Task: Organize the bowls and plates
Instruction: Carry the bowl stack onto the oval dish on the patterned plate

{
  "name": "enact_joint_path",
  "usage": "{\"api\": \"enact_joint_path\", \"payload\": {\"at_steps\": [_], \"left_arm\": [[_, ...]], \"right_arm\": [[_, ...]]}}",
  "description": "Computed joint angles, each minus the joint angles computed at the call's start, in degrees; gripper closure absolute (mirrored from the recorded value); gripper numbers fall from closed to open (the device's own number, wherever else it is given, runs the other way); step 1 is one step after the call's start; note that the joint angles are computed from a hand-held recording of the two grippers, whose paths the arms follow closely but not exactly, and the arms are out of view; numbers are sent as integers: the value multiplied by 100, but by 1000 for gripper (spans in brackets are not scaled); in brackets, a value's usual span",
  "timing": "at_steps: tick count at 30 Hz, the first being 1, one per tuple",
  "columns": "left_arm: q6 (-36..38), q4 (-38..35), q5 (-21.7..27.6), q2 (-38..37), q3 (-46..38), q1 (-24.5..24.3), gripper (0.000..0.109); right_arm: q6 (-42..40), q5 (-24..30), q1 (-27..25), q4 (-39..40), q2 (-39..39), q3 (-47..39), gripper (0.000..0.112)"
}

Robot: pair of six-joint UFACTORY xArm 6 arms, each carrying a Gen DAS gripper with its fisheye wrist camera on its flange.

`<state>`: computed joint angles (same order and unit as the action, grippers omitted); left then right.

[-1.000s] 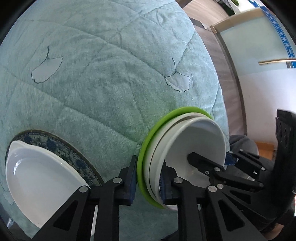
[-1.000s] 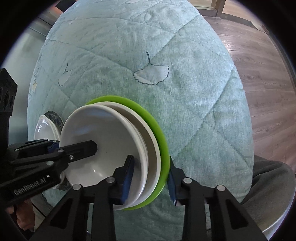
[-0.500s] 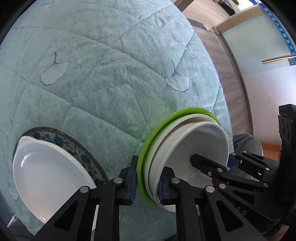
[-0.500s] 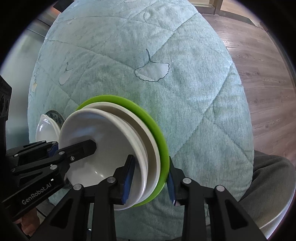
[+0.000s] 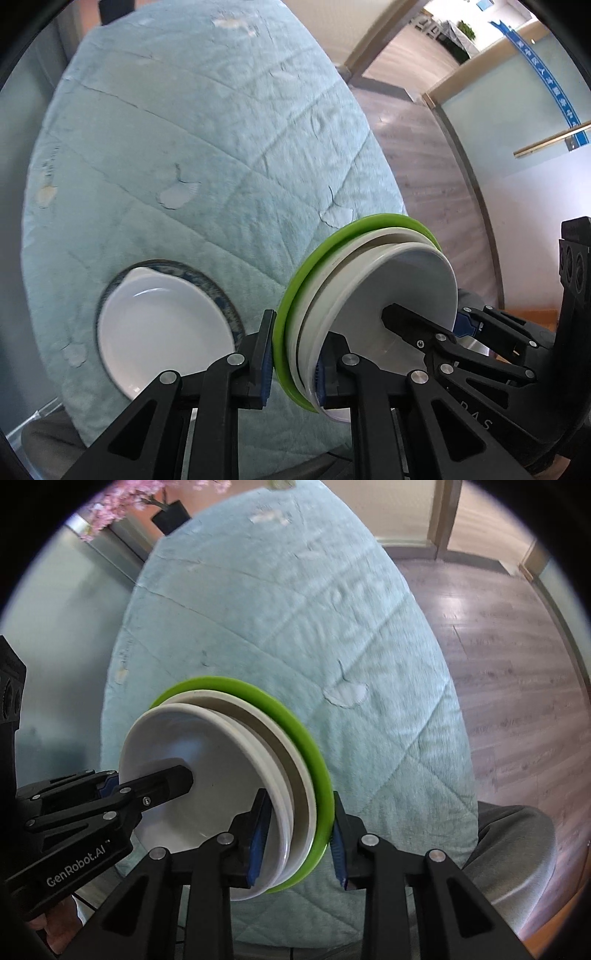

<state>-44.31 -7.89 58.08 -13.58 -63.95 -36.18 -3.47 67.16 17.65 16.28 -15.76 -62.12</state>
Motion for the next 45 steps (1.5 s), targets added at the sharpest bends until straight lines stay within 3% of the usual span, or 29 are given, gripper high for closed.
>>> {"api": "enact_joint_path", "payload": {"at_steps": [12,22,33,45], "left_arm": [[-761,363,663,-1646,825,101,95],[-637,5,778,-2789,2047,649,95],[22,-613,447,-2800,3033,1303,95],[269,-806,89,-2448,3233,1512,95]], "right_arm": [[371,155,793,-53,-281,-259,84],[717,92,1542,-124,-36,-222,85],[947,-200,1831,314,753,-60,85],[1006,-487,1810,513,1138,-18,85]]}}
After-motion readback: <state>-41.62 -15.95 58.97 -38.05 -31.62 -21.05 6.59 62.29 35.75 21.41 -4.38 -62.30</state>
